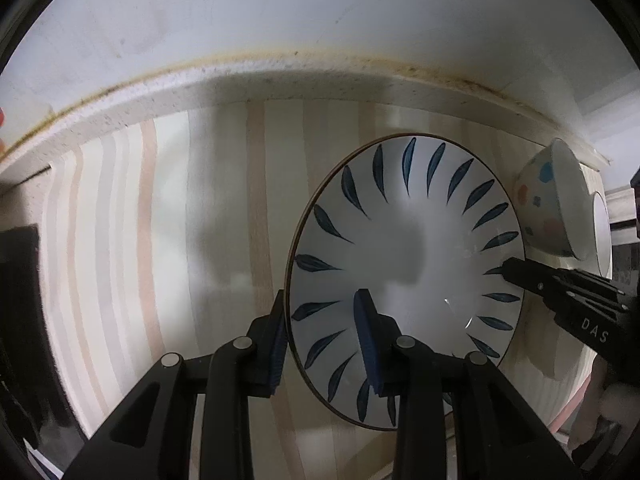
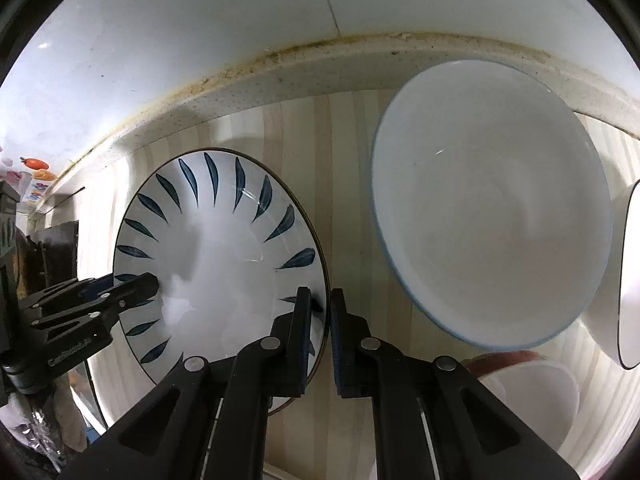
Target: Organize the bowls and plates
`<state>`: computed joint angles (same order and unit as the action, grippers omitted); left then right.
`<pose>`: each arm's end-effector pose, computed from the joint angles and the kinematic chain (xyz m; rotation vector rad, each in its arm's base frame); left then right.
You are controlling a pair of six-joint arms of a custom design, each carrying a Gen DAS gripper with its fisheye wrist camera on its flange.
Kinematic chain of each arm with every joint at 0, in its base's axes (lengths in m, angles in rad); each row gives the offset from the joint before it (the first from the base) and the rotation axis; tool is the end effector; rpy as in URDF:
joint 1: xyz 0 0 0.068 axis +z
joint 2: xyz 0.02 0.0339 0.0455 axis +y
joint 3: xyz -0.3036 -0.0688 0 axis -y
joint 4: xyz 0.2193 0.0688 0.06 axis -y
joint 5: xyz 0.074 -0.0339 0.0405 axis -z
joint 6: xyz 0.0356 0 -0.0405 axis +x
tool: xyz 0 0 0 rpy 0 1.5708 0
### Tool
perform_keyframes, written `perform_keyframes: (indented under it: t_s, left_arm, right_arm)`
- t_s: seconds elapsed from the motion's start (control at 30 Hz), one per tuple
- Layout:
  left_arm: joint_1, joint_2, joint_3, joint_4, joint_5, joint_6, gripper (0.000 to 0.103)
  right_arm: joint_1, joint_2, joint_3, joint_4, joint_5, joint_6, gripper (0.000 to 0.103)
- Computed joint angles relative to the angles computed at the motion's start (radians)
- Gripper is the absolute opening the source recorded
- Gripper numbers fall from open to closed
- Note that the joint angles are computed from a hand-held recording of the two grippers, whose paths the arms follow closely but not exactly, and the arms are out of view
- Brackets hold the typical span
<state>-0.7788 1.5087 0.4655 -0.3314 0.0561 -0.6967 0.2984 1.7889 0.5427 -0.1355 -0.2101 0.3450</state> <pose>0.1301 -0.1312 0.1498 0.1324 3.0199 -0.2629 0.2205 0.0756 0.1143 0.0400 3.0039 0.3906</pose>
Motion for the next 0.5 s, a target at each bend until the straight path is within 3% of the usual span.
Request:
perform_keyframes:
  t_s: [0.2, 0.3, 0.5]
  left_arm:
    - [-0.101, -0.123, 0.054, -0.147, -0.040, -0.081, 0.029]
    - [-0.081, -0.205, 0.070, -0.225, -0.035, -0.060, 0.029]
    - [-0.295, -0.351, 0.154, -0.426, -0.129, -0.233, 0.029]
  right_arm:
    - [-0.028, -0.111, -0.007, -0.087, -0.026, -0.035, 0.010]
    - [-0.033, -0.194, -0.006, -0.153, -0.032, -0.052, 0.010]
    - [-0.062, -0.408, -0.021, -0.341, -0.050, -0.103, 0.010]
